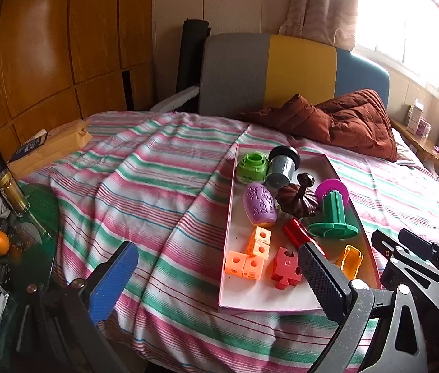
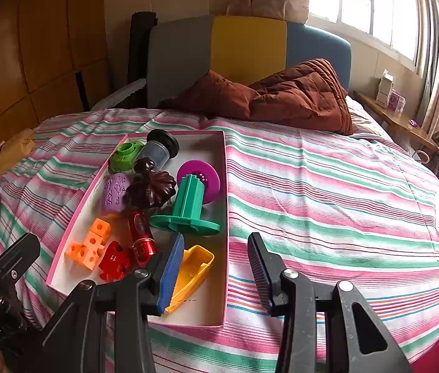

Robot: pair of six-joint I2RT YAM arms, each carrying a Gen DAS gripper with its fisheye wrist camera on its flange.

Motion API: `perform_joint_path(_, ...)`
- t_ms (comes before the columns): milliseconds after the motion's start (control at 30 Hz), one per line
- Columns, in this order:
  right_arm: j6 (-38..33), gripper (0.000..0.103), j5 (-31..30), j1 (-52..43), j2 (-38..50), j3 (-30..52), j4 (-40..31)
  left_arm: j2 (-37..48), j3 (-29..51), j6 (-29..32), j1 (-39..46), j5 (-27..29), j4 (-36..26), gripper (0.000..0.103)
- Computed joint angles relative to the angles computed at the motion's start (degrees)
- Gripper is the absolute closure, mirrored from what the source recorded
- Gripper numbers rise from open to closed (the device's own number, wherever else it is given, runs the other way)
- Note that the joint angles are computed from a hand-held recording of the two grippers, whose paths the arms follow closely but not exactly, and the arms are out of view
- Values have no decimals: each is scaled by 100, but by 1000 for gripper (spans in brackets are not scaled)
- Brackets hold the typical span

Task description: Organize rigid objects

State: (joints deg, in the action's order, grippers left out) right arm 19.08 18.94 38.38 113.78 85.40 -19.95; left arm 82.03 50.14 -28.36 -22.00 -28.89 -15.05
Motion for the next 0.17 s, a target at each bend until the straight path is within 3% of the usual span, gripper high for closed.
perform_joint_path(167,7,60,-25,8,14,20,-30,9,25,33,79,237,-39,2)
